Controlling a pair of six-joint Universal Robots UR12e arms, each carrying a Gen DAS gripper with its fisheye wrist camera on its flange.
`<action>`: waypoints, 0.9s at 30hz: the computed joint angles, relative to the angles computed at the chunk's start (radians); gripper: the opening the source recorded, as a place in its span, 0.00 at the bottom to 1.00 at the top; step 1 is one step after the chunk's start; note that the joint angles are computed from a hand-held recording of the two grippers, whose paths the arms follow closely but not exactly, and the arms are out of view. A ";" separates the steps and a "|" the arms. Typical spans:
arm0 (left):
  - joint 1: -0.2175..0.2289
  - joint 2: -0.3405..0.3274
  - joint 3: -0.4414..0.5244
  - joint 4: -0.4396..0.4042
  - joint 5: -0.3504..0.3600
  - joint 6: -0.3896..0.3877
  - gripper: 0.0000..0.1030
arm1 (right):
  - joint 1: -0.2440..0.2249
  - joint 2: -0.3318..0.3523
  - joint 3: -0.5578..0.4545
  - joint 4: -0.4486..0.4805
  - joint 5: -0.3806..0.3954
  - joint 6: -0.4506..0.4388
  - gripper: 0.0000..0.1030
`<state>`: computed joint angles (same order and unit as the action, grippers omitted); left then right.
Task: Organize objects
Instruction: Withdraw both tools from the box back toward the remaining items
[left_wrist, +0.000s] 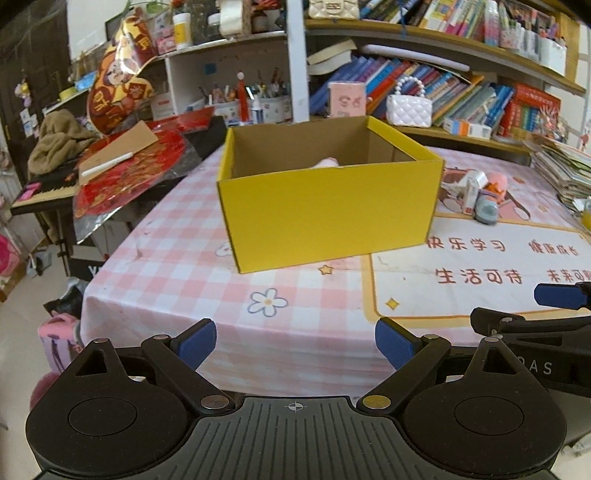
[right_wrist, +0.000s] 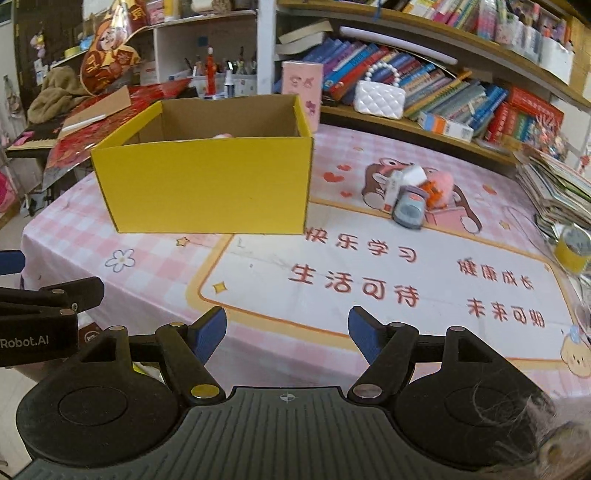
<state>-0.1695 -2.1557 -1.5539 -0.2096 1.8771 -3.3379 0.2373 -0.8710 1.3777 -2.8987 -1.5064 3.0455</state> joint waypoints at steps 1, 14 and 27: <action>0.000 -0.001 0.001 0.000 -0.006 0.007 0.92 | -0.001 -0.001 0.003 -0.001 -0.004 0.008 0.69; -0.012 -0.044 0.067 -0.019 -0.081 0.072 0.92 | -0.022 -0.009 0.015 0.005 -0.074 0.074 0.70; -0.048 -0.146 0.249 -0.101 -0.139 0.117 0.92 | -0.077 0.013 -0.035 0.060 -0.120 0.102 0.71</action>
